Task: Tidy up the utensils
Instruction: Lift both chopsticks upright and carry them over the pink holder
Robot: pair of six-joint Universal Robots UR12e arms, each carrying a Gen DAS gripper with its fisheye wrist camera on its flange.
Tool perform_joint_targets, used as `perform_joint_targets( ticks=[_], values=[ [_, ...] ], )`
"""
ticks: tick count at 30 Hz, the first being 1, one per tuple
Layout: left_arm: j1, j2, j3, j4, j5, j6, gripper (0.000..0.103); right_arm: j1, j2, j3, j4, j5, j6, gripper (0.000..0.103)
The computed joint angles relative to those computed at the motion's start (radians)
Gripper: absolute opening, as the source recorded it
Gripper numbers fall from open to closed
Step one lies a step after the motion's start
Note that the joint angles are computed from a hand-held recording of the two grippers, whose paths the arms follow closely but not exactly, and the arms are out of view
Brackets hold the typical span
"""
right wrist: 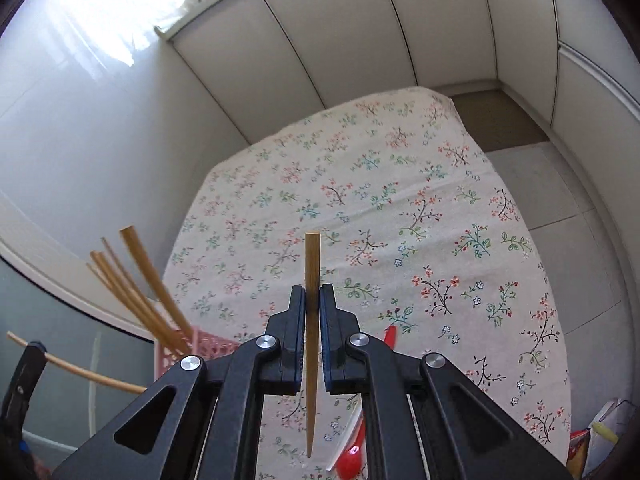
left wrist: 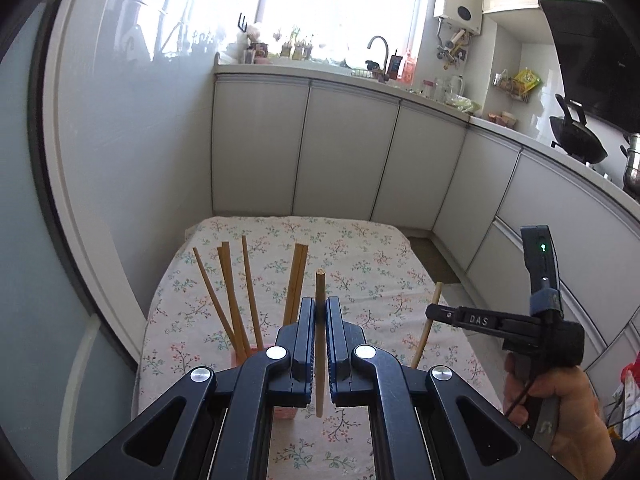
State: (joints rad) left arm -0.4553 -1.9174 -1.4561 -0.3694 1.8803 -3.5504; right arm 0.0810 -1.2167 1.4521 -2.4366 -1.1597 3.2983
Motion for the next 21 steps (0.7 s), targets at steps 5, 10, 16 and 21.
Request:
perform_joint_targets(
  ticks=[5,10,16,21],
  values=[
    [-0.012,0.027,-0.026,0.085,0.07,0.011,0.005,-0.008,-0.065,0.074,-0.143,0.052,0.013,0.007],
    [-0.009,0.043,-0.041,0.144,0.142,-0.009,0.005,-0.006,-0.091,0.108,-0.312,0.087,0.069,0.007],
    [0.005,0.034,-0.043,0.157,0.174,-0.019,0.005,0.004,-0.087,0.108,-0.442,0.097,0.106,0.007],
    [0.021,0.014,-0.034,0.144,0.161,-0.016,0.005,0.018,-0.062,0.088,-0.512,0.11,0.142,0.007]
  ],
)
